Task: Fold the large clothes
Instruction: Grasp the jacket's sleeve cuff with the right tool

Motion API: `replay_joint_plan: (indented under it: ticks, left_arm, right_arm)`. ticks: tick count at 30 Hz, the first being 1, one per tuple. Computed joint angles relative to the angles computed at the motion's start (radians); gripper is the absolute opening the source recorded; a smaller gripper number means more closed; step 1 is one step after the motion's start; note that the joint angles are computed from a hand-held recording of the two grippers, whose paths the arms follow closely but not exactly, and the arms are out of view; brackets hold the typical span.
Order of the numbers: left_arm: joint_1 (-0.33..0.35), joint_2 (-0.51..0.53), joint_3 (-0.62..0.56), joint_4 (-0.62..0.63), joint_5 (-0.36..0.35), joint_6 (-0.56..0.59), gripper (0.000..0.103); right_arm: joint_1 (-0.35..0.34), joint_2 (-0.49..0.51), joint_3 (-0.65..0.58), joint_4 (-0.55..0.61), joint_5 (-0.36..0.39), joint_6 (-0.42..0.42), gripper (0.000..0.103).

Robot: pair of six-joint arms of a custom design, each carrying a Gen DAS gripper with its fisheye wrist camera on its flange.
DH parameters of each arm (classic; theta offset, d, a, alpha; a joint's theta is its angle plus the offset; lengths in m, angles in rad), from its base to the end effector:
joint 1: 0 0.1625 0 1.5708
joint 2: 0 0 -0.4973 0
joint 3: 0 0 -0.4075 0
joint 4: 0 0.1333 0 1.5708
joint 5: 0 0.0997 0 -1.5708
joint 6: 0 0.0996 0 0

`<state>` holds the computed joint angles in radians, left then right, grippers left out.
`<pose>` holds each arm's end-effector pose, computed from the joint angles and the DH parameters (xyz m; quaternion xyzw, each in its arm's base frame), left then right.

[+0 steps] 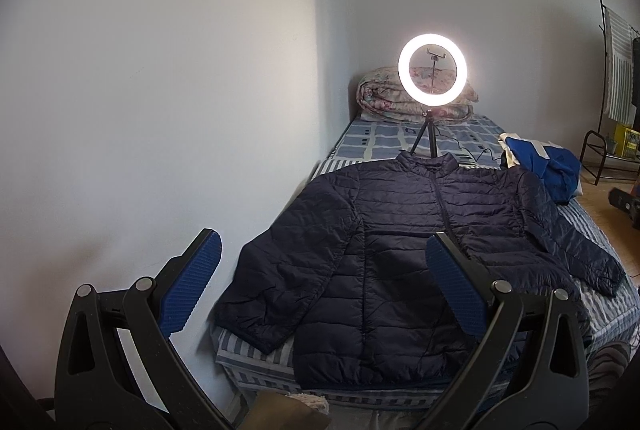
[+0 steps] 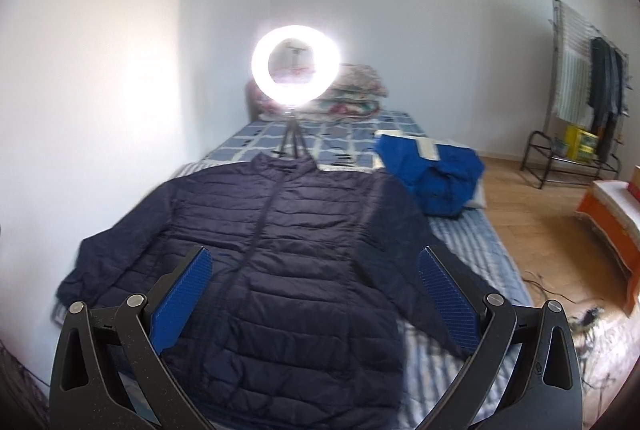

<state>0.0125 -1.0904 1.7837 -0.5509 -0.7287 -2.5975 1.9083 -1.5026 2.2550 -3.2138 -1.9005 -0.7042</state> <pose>-0.4608 -0.2134 0.2538 -0.0288 0.6723 -0.5689 0.4728 0.2501 -0.4075 0.3984 0.3817 -0.8074 0.3908 0.2231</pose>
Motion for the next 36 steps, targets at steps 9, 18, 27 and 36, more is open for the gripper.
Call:
replay_joint_plan:
  ticks: [9, 18, 27, 36]
  left_arm:
    - [-0.058, -0.041, 0.071, -0.031, -0.091, -0.019, 0.103]
    - [-0.114, -0.064, 0.139, -0.112, -0.185, 0.021, 0.103]
    - [-0.162, -0.089, 0.184, -0.177, -0.223, 0.033, 0.099]
    - [-0.188, -0.119, 0.214, -0.205, -0.289, 0.025, 0.091]
  right_arm:
    - [0.055, 0.125, -0.018, -0.014, 0.105, -0.041, 0.102]
    - [0.099, 0.239, -0.088, 0.206, 0.248, -0.078, 0.102]
    - [0.186, 0.377, -0.125, 0.423, 0.258, -0.144, 0.094]
    - [0.258, 0.564, -0.149, 0.542, 0.199, -0.193, 0.063]
